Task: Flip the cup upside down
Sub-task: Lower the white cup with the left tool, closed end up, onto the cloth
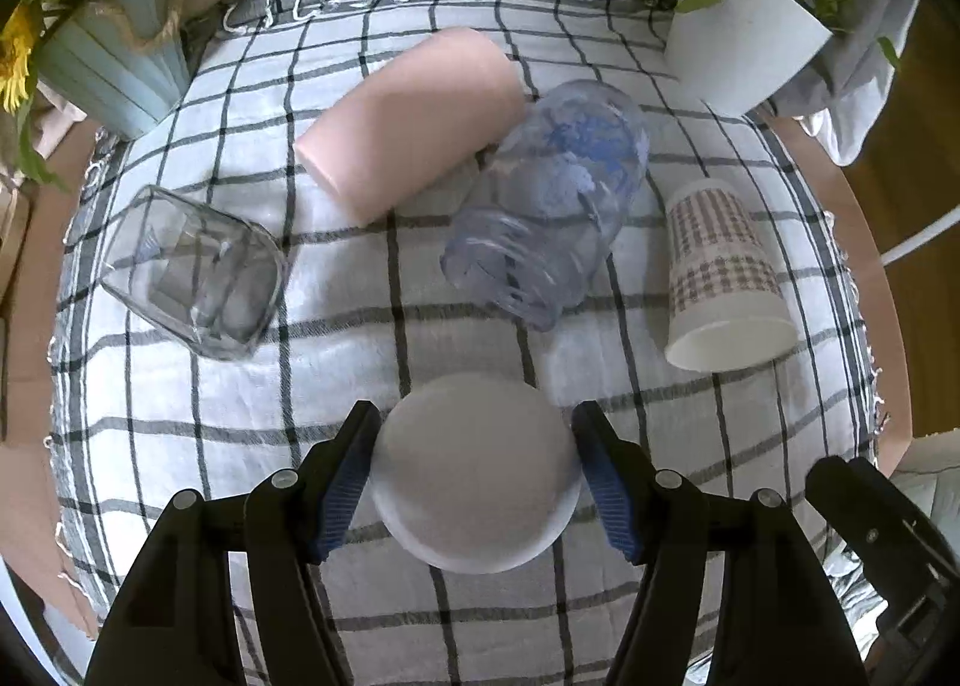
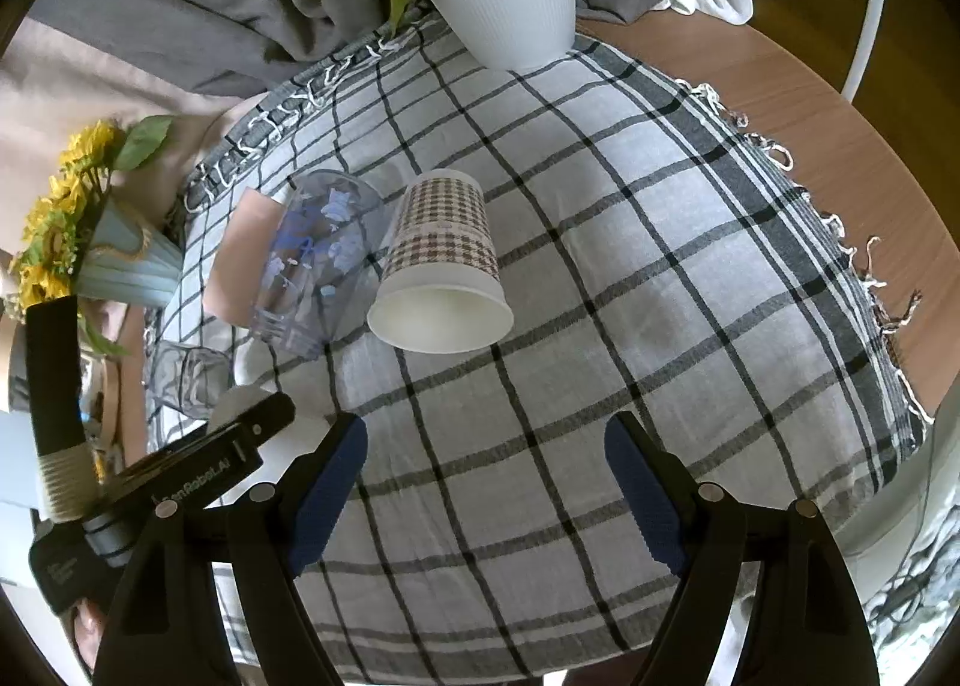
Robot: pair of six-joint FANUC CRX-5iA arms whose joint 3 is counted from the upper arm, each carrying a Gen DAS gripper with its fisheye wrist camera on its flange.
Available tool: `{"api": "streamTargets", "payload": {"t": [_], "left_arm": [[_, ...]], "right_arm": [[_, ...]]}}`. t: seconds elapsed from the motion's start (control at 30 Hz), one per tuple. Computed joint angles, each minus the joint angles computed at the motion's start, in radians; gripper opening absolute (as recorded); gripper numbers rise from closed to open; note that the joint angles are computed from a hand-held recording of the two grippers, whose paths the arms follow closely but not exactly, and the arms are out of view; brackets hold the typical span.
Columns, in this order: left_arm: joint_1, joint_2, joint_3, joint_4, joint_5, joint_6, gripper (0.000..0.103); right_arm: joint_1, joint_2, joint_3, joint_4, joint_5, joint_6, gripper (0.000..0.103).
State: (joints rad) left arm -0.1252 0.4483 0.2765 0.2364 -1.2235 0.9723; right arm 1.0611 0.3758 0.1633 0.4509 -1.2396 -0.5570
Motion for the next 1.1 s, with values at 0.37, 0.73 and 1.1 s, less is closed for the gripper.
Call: {"api": "streamTargets", "payload": {"t": [0.37, 0.73, 1.1], "left_arm": [[0.000, -0.026, -0.053, 0.012, 0.040, -0.023, 0.065], [-0.020, 0.007, -0.008, -0.008, 0.030, -0.015, 0.065], [-0.031, 0.030, 0.021, -0.025, 0.003, -0.009, 0.065]], "right_arm": [[0.009, 0.010, 0.009, -0.033, -0.018, 0.004, 0.081], [0.008, 0.019, 0.027, -0.032, -0.043, 0.001, 0.082], [0.004, 0.013, 0.014, -0.044, -0.036, -0.004, 0.081]]}}
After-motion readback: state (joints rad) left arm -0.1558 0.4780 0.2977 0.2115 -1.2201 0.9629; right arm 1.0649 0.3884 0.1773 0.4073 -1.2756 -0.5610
